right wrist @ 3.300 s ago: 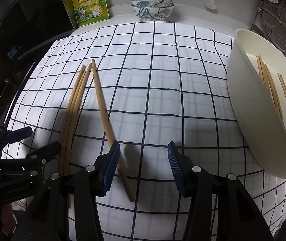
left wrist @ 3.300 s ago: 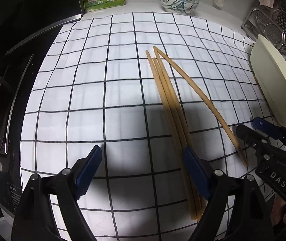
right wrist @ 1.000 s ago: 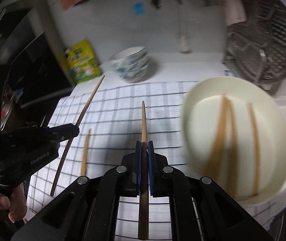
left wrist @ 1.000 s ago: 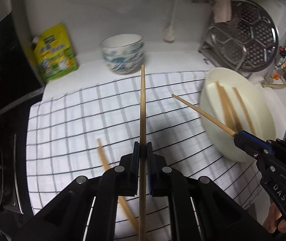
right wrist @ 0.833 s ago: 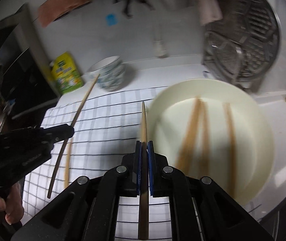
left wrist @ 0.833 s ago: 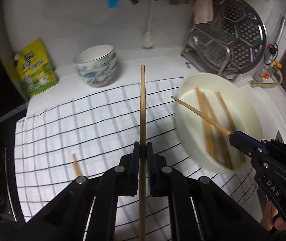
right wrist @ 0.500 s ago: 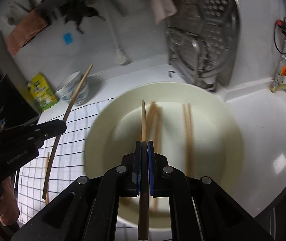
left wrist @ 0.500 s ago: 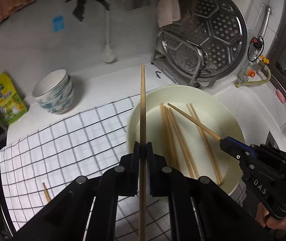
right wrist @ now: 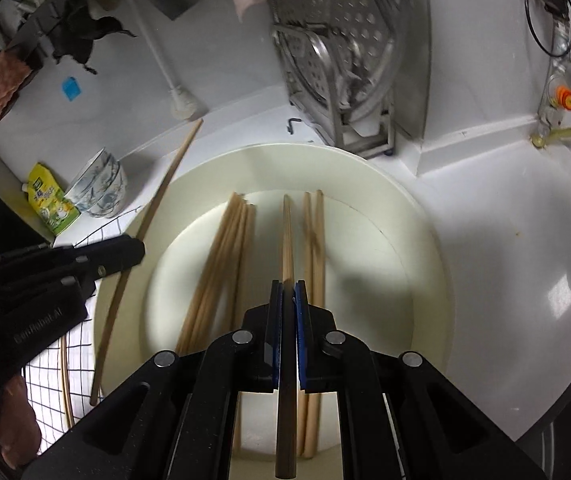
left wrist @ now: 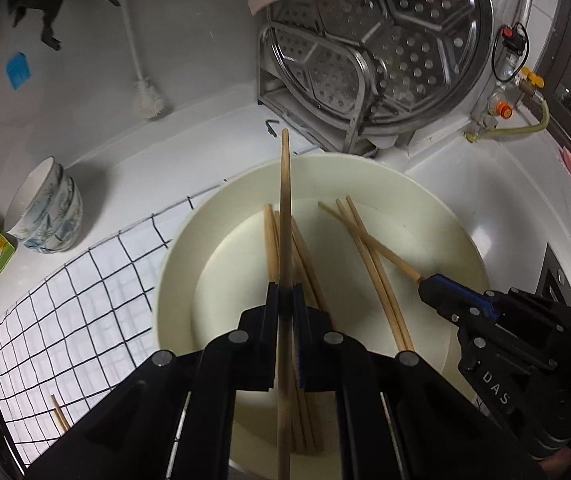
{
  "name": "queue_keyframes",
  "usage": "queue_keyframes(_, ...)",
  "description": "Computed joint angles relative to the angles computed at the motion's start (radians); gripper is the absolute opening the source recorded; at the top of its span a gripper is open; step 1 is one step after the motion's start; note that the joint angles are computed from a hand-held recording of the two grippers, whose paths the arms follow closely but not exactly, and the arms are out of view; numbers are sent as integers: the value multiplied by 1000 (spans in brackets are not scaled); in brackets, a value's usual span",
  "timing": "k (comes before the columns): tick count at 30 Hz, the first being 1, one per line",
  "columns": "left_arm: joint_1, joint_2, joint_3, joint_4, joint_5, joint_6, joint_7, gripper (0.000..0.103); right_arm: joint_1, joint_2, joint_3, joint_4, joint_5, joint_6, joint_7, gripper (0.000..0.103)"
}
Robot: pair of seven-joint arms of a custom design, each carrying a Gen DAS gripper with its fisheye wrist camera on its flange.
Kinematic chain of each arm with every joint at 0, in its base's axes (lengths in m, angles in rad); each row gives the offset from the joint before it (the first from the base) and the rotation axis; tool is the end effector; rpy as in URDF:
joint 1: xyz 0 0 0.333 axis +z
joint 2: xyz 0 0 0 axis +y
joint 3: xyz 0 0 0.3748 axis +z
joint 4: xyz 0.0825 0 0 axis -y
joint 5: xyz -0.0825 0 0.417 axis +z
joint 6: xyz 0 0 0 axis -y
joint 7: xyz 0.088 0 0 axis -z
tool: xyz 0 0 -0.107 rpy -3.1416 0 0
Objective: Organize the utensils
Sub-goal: 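Carry both chopsticks into the cream basin and open both tools to release them, then lift both open tools out of the basin and lower over the last chopsticks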
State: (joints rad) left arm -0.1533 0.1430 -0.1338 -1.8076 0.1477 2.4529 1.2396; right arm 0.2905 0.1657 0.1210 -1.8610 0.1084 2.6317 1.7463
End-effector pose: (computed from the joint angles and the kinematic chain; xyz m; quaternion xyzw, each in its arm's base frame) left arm 0.6549 -0.1878 0.5636 -0.6703 0.6973 -0.1979 0.1590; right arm 0.6327 0.2674 0.5422 -0.7228 0.6218 -0.0978 0.2853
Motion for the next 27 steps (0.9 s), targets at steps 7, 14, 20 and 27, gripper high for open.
queue_keyframes(7, -18, 48, 2, 36, 7, -84, -15, 8, -15, 31, 11, 24, 46, -39, -44, 6)
queue_keyframes(14, -23, 45, 14, 37, 32, -105, -64, 44, -9, 24, 5, 21, 36, -41, -44, 23)
queue_keyframes(20, -10, 3, 18, 6, 68, -86, -114, 49, -3, 1, 3, 3, 18, -32, -34, 23)
queue_keyframes(27, 19, -62, 10, -61, 73, -55, -128, 49, 18, -11, 6, 0, -5, -37, -16, 23)
